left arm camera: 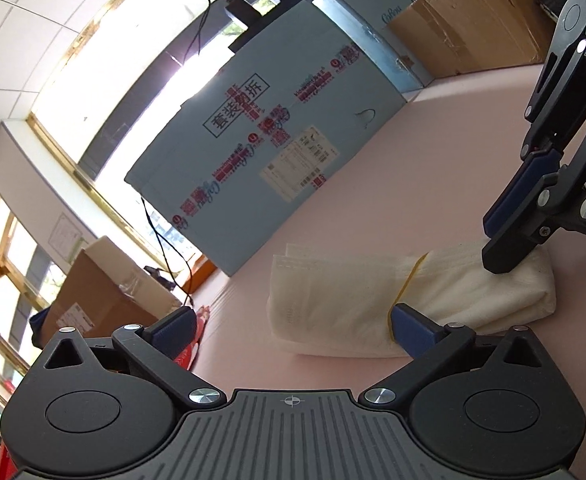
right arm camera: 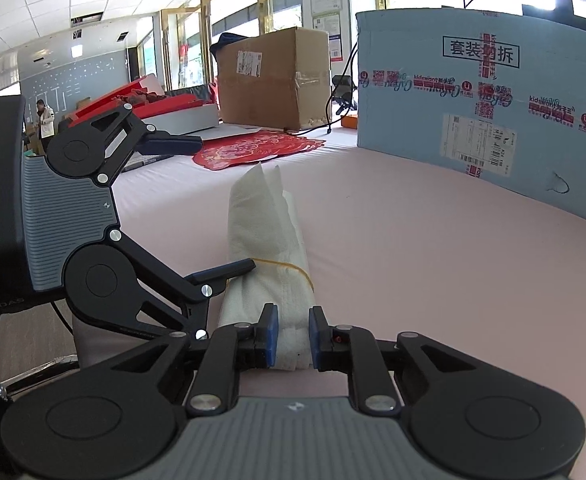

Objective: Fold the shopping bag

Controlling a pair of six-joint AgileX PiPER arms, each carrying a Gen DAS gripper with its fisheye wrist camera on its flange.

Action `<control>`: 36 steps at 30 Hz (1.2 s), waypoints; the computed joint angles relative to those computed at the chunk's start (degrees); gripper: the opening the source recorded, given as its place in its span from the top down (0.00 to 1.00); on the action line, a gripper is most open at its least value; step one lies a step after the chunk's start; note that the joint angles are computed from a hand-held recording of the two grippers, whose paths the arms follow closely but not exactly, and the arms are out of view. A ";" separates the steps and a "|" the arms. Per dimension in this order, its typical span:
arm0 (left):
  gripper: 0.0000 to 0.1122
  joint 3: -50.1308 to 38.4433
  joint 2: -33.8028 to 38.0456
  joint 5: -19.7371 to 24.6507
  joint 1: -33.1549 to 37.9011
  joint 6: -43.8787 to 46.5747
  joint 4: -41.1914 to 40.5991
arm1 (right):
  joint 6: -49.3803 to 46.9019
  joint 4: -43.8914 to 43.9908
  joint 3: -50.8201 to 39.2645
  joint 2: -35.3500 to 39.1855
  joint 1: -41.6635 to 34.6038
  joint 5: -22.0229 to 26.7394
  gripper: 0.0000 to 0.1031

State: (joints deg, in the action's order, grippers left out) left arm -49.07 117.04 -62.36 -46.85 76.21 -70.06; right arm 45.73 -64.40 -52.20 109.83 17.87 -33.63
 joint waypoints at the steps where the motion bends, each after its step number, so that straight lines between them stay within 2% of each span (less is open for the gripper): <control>1: 0.08 -0.04 0.28 -0.83 0.26 0.23 -0.12 | 0.76 -0.61 -0.09 0.10 -0.31 -0.35 0.83; 4: 0.08 1.92 -0.73 -0.99 1.27 -0.94 1.57 | 2.18 -1.43 -0.18 0.32 -1.03 -1.02 0.80; 5: 0.08 3.53 -2.28 0.80 2.08 -1.98 3.45 | 3.72 -2.43 -0.53 0.53 -1.43 -1.23 0.77; 7: 0.08 6.61 -6.20 6.65 4.64 -6.08 7.66 | 7.53 -4.90 -1.47 1.16 -2.48 -2.05 0.68; 10: 0.08 12.05 -15.42 21.24 12.73 -23.03 23.64 | 13.87 -9.28 -3.56 2.71 -4.36 -4.81 0.63; 11: 0.08 12.90 -18.35 24.66 15.46 -28.76 27.28 | 15.35 -10.07 -3.94 3.01 -4.86 -5.68 0.61; 12: 0.08 13.37 -19.43 25.79 17.67 -34.48 30.60 | 16.79 -10.81 -4.33 3.31 -5.35 -6.52 0.53; 13: 0.08 13.97 -18.99 24.62 19.35 -40.21 34.64 | 16.89 -10.19 -4.06 3.05 -5.40 -6.57 0.43; 15: 0.08 14.54 -17.58 21.31 22.69 -50.08 40.00 | 15.61 -8.49 -3.14 2.31 -5.25 -6.55 0.33; 17: 0.08 13.82 -15.95 20.22 25.42 -58.43 44.35 | 12.53 -7.59 -1.80 0.96 -4.20 -6.56 0.24; 18: 0.08 13.69 -15.38 20.17 27.21 -64.16 48.99 | 11.58 -7.78 -1.43 0.43 -3.64 -6.40 0.18; 19: 0.08 13.29 -14.83 20.42 28.87 -69.88 53.36 | 9.86 -6.87 -1.16 -0.10 -2.23 -3.98 0.15; 23: 0.08 11.06 -12.05 20.29 33.99 -90.40 67.59 | 2.31 -1.03 -0.95 -1.57 4.11 7.77 0.14; 25: 0.08 10.21 -11.20 20.92 34.63 -94.25 69.25 | 2.43 -0.98 -1.55 -1.46 4.93 9.86 0.14; 27: 0.08 9.98 -10.74 21.42 35.76 -98.34 72.25 | -1.73 3.99 -1.89 -1.55 5.33 12.85 0.13; 30: 0.08 10.61 -10.08 19.74 37.27 -103.37 75.71 | -9.87 13.59 -2.63 -1.33 5.61 16.62 0.13; 33: 0.08 10.42 -8.83 18.82 38.29 -109.85 79.01 | -19.78 27.10 -4.02 0.03 5.39 19.22 0.13; 35: 0.08 9.94 -7.96 18.63 38.99 -114.26 81.94 | -20.54 31.81 -5.99 1.17 4.86 21.41 0.13; 36: 0.08 9.47 -7.38 18.71 39.41 -117.36 84.23 | -18.13 31.42 -6.61 1.64 4.34 21.84 0.14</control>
